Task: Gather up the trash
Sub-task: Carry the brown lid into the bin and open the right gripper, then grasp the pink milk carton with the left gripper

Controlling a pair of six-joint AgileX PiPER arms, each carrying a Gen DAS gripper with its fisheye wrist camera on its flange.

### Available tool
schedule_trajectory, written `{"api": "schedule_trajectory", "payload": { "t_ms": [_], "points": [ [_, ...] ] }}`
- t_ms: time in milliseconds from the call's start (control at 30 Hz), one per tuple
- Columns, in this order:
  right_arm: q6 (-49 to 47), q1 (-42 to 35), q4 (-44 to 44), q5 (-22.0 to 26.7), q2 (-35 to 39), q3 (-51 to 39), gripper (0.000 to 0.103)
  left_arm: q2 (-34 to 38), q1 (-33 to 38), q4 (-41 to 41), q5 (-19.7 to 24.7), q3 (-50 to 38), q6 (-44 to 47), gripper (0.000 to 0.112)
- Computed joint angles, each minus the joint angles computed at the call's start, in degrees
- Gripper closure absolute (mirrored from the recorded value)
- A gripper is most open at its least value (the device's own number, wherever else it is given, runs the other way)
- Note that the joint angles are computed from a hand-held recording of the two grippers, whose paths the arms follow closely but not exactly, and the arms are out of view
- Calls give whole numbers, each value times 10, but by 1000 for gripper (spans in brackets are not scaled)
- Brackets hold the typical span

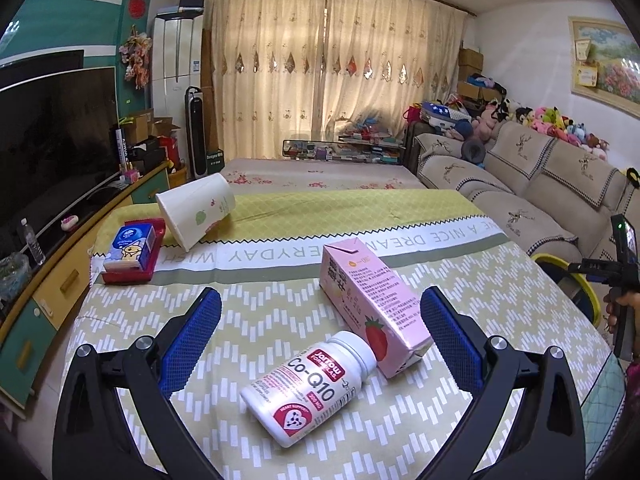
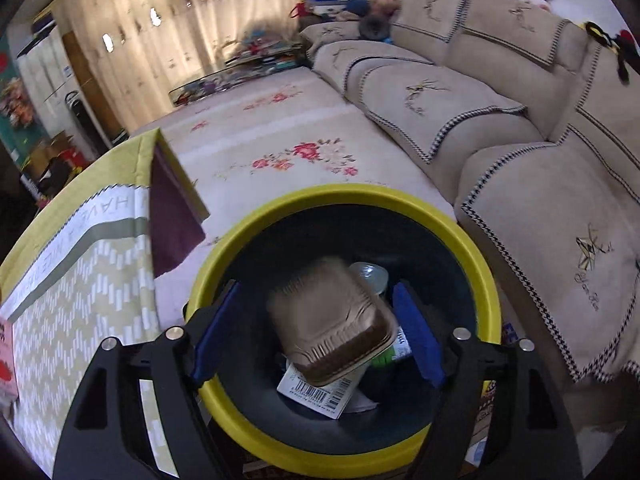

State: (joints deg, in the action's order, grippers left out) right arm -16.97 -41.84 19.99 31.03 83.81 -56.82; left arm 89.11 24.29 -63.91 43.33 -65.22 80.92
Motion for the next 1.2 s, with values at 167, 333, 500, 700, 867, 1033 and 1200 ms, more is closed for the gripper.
{"api": "schedule_trajectory", "payload": {
  "t_ms": [167,333,500,700,867,1033,1200],
  "points": [
    [-21,-2,30,-4,-37,26,29,1,-5,6,7,-2,-9,14],
    [-9,13,10,-2,-70,35,29,4,-38,81,9,-32,-114,14],
    [-21,18,15,-1,-85,41,28,14,-112,209,-7,-90,-274,14],
    [-90,5,75,21,-96,46,28,103,-199,402,17,-218,-522,14],
    [-132,-4,109,37,-103,49,26,167,-240,507,26,-287,-644,14],
    [-157,-13,124,49,-100,46,26,199,-259,553,39,-316,-693,20],
    [-174,-21,137,52,-94,51,26,221,-268,566,54,-337,-703,37]
  ]
}}
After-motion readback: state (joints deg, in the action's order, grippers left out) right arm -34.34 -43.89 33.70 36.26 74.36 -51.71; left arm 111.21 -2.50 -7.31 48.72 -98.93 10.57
